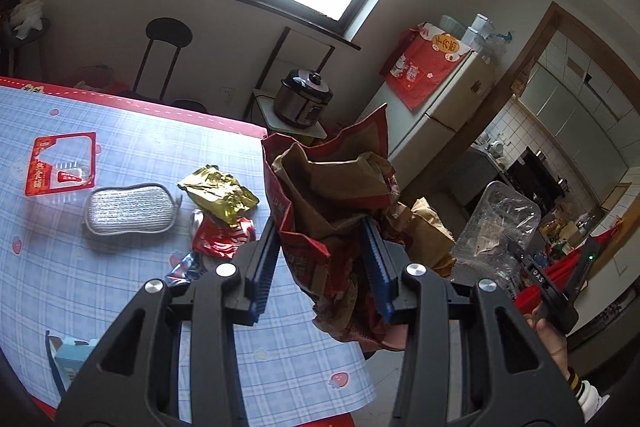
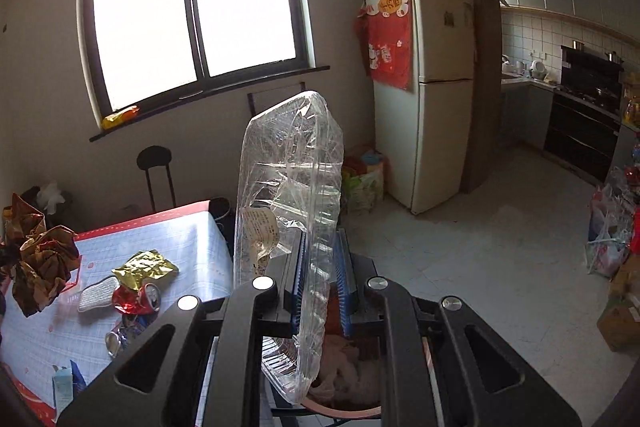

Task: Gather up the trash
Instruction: 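Lower the clear container into the brown bucket and open the right gripper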

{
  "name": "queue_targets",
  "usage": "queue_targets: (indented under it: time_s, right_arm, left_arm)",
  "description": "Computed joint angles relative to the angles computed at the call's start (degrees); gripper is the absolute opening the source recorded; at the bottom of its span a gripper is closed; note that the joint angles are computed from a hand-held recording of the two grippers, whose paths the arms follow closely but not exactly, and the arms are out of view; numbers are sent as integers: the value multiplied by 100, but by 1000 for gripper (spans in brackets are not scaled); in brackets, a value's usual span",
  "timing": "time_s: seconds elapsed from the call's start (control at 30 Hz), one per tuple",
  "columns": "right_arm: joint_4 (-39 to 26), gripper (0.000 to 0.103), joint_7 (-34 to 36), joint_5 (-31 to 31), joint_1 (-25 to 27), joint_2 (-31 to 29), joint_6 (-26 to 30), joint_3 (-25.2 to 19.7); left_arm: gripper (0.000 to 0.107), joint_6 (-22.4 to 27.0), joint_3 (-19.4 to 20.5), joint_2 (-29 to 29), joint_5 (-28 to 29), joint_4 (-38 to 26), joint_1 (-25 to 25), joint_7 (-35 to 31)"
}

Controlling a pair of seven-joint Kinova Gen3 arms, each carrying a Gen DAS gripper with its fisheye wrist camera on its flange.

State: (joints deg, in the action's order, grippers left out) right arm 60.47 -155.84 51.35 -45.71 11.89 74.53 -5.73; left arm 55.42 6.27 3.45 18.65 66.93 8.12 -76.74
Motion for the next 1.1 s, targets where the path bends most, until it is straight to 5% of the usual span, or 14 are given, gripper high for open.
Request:
queue_targets:
  time_s: [0.5, 0.57, 0.63, 0.7, 0.93, 1.1]
  right_arm:
    - [287, 18, 558, -480, 858, -46, -824, 114]
    - [251, 25, 608, -621, 934, -18, -931, 150]
    - [257, 48, 573, -692, 962, -26, -1041, 183]
    - [287, 53, 485, -609, 916, -52, -1075, 205]
    - [268, 94, -62, 121, 536, -225, -666, 125]
    - [41, 97, -148, 650, 235, -258, 187, -30]
  left_arm:
    - [43, 22, 258, 453, -1627, -594, 1141, 1442]
    - [43, 52, 255, 449, -1654, -605, 1154, 1445]
    - [43, 57, 251, 451, -1629, -591, 1136, 1403]
    - [43, 98, 252, 465, -1613, -626, 1127, 1373]
    - [43, 250, 300, 679, -1373, -962, 1063, 950]
    - [44, 501, 378, 1121, -1275, -1604, 1213, 509]
